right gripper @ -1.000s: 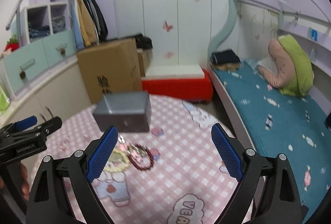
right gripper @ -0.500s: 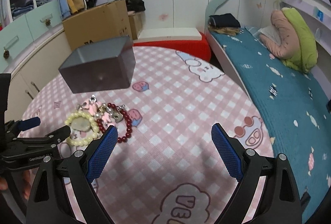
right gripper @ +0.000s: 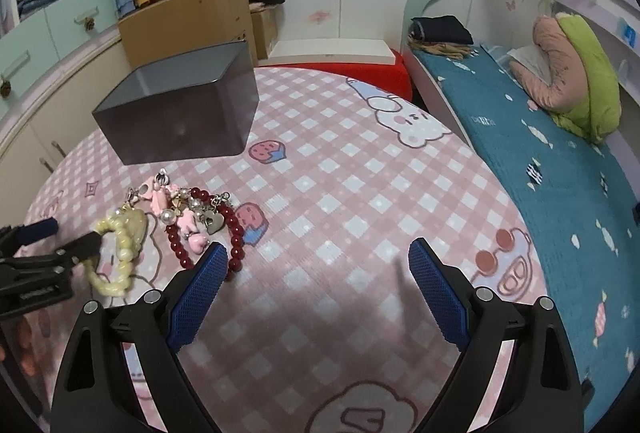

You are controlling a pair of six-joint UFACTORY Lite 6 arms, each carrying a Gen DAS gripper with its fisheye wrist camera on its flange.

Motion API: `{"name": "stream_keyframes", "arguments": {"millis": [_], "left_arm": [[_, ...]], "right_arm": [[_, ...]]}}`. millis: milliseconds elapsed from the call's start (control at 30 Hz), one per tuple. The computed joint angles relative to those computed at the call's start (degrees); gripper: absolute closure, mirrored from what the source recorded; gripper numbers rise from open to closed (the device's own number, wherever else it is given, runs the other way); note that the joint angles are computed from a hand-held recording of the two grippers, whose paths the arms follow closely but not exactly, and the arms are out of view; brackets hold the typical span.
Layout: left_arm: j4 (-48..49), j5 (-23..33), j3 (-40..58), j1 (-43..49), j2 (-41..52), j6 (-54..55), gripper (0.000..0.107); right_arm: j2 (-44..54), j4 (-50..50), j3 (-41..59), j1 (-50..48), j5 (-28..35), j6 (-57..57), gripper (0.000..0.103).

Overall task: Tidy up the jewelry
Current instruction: 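Move both grippers toward the jewelry pile beside the grey tin, then grasp the pale green bead bracelet with the left gripper while the right gripper grasps the jade pendant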

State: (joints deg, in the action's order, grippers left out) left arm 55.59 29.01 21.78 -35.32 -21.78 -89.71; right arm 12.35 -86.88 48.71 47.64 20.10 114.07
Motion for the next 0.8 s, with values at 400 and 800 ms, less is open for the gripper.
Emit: {"name": "stream_keyframes", "arguments": {"millis": [400, 800], "left_arm": [[-0.35, -0.45, -4.38, -0.98, -8.03, 3.32, 0.099], [-7.85, -1.85, -8.35, -0.37, -19.17, 11.5, 0.099]], "right_arm": [[8.8, 4.22, 9.23, 1.47, -4.47, -8.01, 0.031], [4.51, 10.51, 6.11, 1.24, -10.87, -13.25, 0.081]]}}
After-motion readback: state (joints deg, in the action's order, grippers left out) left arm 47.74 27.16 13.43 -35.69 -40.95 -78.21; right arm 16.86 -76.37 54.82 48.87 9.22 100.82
